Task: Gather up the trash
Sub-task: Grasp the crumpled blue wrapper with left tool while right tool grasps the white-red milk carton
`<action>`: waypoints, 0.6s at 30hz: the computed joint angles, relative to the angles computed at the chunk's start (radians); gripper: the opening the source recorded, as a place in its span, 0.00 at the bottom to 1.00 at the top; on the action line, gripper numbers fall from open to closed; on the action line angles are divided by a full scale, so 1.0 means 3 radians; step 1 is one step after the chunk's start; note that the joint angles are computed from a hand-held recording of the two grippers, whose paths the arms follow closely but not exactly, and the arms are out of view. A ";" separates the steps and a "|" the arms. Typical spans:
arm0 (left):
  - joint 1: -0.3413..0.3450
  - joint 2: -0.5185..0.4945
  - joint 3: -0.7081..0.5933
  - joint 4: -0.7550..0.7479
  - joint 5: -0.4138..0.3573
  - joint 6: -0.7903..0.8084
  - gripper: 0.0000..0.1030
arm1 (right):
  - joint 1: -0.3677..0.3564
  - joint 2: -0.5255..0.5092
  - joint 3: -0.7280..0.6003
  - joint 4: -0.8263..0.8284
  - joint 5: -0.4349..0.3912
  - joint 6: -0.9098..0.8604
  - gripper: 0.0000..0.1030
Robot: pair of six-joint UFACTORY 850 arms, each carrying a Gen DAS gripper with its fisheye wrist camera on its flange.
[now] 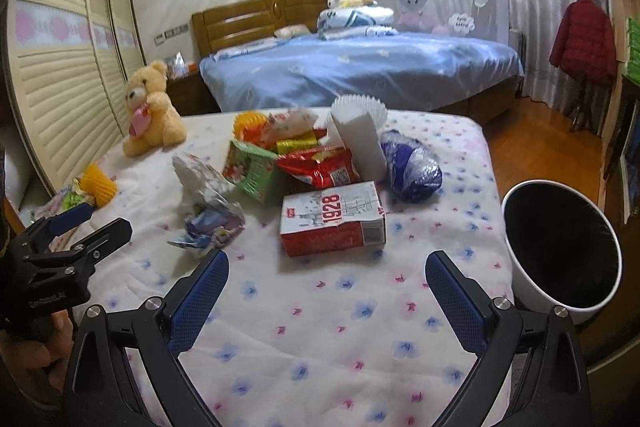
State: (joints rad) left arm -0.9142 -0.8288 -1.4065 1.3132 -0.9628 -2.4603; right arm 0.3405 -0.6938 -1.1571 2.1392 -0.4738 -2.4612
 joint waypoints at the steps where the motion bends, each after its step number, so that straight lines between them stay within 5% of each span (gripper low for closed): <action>1: 0.0023 0.0000 -0.0001 -0.0007 0.0044 0.0017 0.99 | 0.0009 -0.0052 -0.0070 -0.0093 0.0057 0.0093 0.97; 12: 0.0340 -0.0028 0.0006 0.0160 0.0566 0.0103 0.97 | 0.0085 -0.0451 -0.0697 -0.1216 0.0400 0.1061 0.97; 18: 0.0487 -0.0069 -0.0028 0.0259 0.0871 0.0180 0.80 | 0.0074 -0.0638 -0.0995 -0.2074 0.0368 0.1943 0.97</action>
